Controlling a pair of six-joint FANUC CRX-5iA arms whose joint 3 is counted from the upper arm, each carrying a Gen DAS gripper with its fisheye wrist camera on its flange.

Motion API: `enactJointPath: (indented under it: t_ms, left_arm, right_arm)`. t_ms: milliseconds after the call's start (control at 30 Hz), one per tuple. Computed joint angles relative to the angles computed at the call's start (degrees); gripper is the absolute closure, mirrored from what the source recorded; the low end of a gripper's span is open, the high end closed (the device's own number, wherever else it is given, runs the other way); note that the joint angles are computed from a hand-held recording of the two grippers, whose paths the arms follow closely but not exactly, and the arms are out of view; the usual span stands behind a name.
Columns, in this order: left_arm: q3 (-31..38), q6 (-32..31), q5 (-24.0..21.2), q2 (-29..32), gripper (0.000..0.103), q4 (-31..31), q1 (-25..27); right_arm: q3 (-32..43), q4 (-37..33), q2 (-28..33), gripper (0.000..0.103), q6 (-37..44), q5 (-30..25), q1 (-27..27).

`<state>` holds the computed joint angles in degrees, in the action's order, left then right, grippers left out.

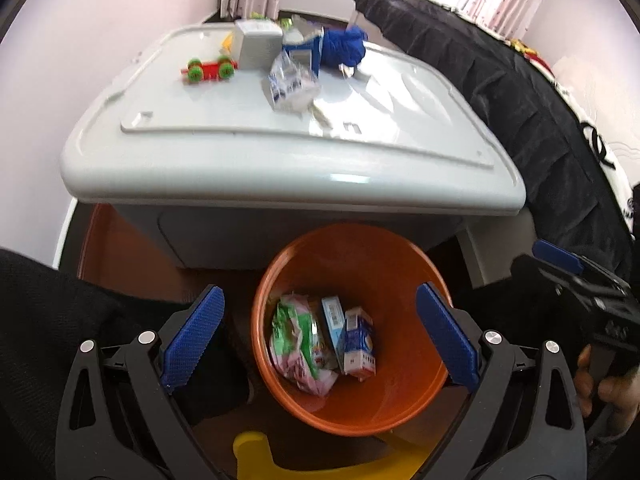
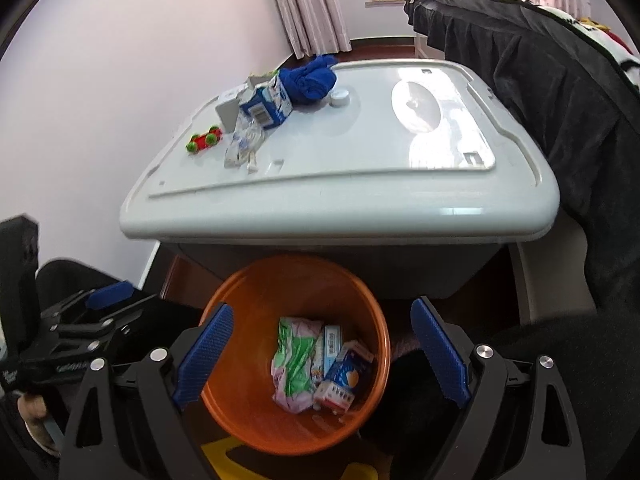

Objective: Collect trash
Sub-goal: 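Grasp the clear plastic bag on the table with the right gripper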

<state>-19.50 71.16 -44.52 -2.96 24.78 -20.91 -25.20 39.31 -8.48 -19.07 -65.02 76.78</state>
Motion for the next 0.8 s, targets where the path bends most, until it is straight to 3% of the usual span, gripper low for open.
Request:
enactJointPath:
  t_ms: [67,200,400,600,800]
  left_arm:
    - [0.3,-1.1,2.0,-0.8,0.010,-0.3,0.4]
    - [2.7,0.7,6.7,-2.2,0.010,-6.6,0.4]
    - [9.9,9.3,9.7,-0.5,0.009,-21.5,0.7]
    - [8.2,7.6,11.4,1.1,0.009,-12.5,4.2]
    - [7.3,7.1,11.9,1.2,0.009,-9.5,4.9]
  right_arm:
    - [0.7,0.4,0.4,0.014,2.7,1.7,-2.8]
    - [4.0,0.1,3.3,0.014,9.4,6.6,-9.5]
    - [14.9,-5.0,13.0,0.014,23.4,13.7,-18.9]
    - [25.3,-9.0,22.4,0.014,31.8,15.1,-23.1]
    - [32.2,-11.3,28.7,0.014,35.3,13.3,-24.7]
